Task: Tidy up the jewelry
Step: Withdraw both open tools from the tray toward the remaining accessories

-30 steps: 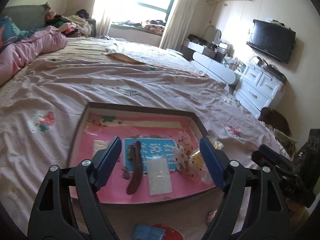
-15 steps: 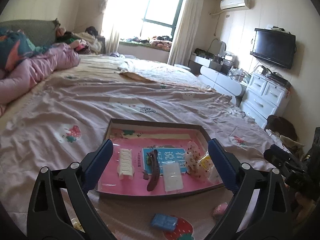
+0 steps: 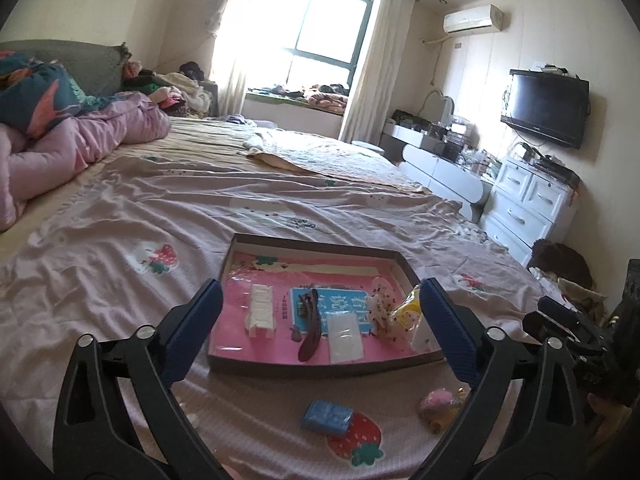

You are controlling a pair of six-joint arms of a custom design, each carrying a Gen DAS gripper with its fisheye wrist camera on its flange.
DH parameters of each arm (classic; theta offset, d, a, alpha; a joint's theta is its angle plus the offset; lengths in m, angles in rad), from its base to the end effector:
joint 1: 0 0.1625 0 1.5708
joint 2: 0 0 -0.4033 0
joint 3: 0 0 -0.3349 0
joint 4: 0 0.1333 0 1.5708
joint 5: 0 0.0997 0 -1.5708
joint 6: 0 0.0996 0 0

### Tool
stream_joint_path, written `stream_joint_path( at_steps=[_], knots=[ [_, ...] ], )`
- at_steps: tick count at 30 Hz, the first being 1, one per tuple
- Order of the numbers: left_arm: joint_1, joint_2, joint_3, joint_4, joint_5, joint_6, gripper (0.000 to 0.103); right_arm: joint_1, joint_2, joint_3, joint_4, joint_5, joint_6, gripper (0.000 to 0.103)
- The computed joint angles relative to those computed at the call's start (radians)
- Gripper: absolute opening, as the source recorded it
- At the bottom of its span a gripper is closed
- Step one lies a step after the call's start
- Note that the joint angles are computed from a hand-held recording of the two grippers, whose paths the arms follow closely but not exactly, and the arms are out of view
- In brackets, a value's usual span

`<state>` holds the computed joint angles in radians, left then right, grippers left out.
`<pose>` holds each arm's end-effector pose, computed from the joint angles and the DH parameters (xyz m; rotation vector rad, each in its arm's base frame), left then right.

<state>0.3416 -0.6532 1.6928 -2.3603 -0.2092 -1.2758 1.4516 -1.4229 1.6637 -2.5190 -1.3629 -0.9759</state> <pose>-0.4705 -0.4122 0.0741 0.1617 2.0638 -1.5033 0.0905 -0.5384 0.4722 1.2450 -2.4702 1.0215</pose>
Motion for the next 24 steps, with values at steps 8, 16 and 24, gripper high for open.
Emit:
stream_joint_path(
  at_steps=[8,16,24],
  knots=[
    [-0.036,-0.063,0.007,0.457,-0.019,-0.383,0.091,-0.006,-0.042,0.053,0.014,-0.010,-0.052,0.090],
    [-0.062,-0.087,-0.008,0.748,-0.074,-0.602,0.091,-0.010,-0.078,0.106,0.036,-0.030,-0.107,0.090],
    [-0.080,-0.097,-0.005,0.863,-0.128,-0.694,0.091,-0.010,-0.099,0.149,0.040,-0.051,-0.145,0.090]
  ],
)
